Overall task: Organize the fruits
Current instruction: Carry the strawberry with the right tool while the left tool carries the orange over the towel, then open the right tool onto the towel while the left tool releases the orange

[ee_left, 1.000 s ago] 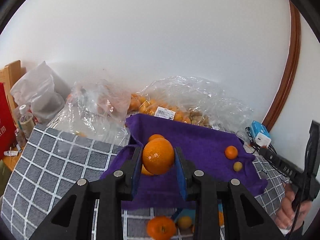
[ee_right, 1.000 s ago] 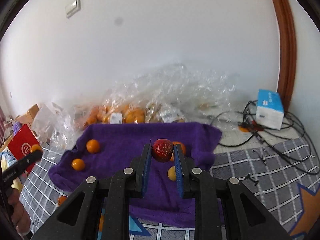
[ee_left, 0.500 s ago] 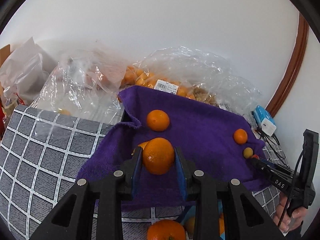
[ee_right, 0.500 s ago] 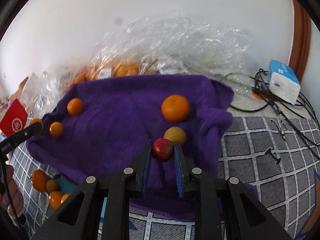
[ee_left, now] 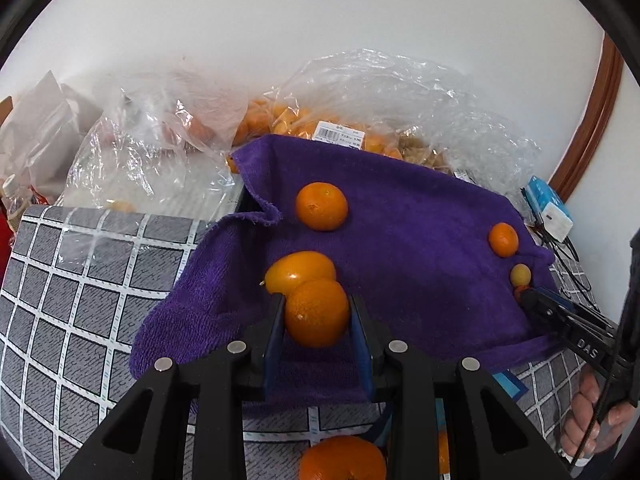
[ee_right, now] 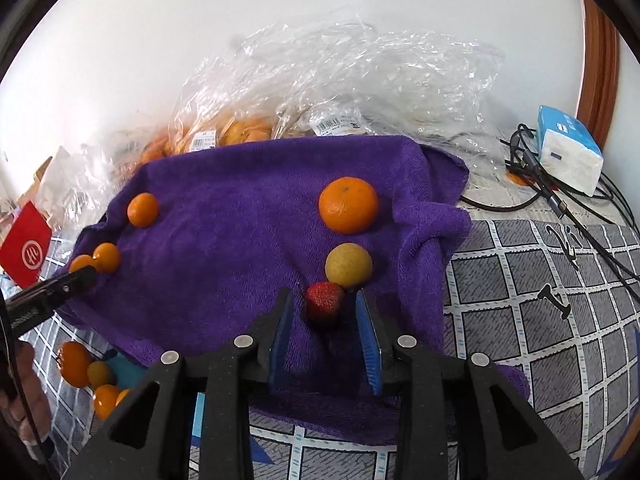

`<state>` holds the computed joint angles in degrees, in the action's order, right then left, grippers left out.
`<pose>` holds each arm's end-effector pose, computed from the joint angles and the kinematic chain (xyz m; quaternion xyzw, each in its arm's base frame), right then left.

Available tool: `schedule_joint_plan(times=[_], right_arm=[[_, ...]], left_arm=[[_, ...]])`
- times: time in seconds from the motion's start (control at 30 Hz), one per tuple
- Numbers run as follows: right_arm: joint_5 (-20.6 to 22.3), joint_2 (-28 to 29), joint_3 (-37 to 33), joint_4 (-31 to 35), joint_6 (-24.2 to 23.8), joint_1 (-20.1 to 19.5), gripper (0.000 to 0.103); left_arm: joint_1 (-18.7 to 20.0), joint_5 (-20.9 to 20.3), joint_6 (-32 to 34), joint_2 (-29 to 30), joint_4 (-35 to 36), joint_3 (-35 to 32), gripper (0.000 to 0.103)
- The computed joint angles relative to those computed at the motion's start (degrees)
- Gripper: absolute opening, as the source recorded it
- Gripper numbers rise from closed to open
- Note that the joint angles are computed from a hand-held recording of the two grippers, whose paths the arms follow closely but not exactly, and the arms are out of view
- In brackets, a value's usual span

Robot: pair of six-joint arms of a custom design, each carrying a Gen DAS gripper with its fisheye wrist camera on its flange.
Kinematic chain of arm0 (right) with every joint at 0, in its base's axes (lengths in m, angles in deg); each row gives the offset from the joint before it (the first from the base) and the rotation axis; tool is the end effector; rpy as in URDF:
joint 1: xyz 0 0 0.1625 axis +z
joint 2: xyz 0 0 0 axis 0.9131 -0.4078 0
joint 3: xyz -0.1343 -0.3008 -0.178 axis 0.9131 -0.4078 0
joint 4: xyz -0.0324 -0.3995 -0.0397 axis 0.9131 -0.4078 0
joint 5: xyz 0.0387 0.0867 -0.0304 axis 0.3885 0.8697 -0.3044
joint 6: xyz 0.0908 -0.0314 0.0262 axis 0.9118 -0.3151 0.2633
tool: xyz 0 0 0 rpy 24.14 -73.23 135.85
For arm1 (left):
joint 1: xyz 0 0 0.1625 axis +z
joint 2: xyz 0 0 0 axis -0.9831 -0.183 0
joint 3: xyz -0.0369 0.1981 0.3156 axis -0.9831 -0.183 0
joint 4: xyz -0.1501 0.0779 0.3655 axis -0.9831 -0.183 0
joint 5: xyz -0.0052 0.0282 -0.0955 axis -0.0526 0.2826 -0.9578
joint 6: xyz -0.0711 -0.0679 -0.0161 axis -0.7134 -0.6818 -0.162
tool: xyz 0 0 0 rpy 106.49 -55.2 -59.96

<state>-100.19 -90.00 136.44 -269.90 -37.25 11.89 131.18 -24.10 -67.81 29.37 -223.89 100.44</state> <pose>-0.0257 -0.5428 0.2350 -0.0146 -0.8461 0.4048 0.3463 -0.2680 -0.6392 -0.0192 0.2831 0.9044 -0.2476 0.2014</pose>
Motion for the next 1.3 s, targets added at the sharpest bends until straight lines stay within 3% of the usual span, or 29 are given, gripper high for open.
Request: schedule_joint_plan(times=[0.2,0.53,0.67,1.07,1.17,1.3], right_arm=[[-1.4,1.3,0.0,-5.7,-1.8,1.0,0.041],[-1.4,0.9,0.4,-8.1,-1.0,0.9,0.041],[-2.8,1.6,-0.1,-9.0,-1.8,1.2,0.041],[-3.3,1.5,0.4,-11.3,-2.9,1.4,0.042],[-2.8,0.8,0.8,-10.4,-2.6,1.7,0.042],[-2.8,0.7,1.5,-12.4,-2.5,3.2,0.042]], left_arm=[[-0.2,3.1,1.5,1.6,-4.1,-0.4,0.030],[-0.5,3.8,2.4,1.8,-3.3,-0.7,0.030],[-1.2,6.2,3.2,2.5,-3.9,-0.7,0.030],[-0.6,1.7,0.3,-0.5,-4.4,0.9,0.033],[-0.9,0.4,1.3,-1.8,-8.1,2.8,0.034],[-2.0,1.8,3.7,-2.8,-14.1,4.7,0.038]])
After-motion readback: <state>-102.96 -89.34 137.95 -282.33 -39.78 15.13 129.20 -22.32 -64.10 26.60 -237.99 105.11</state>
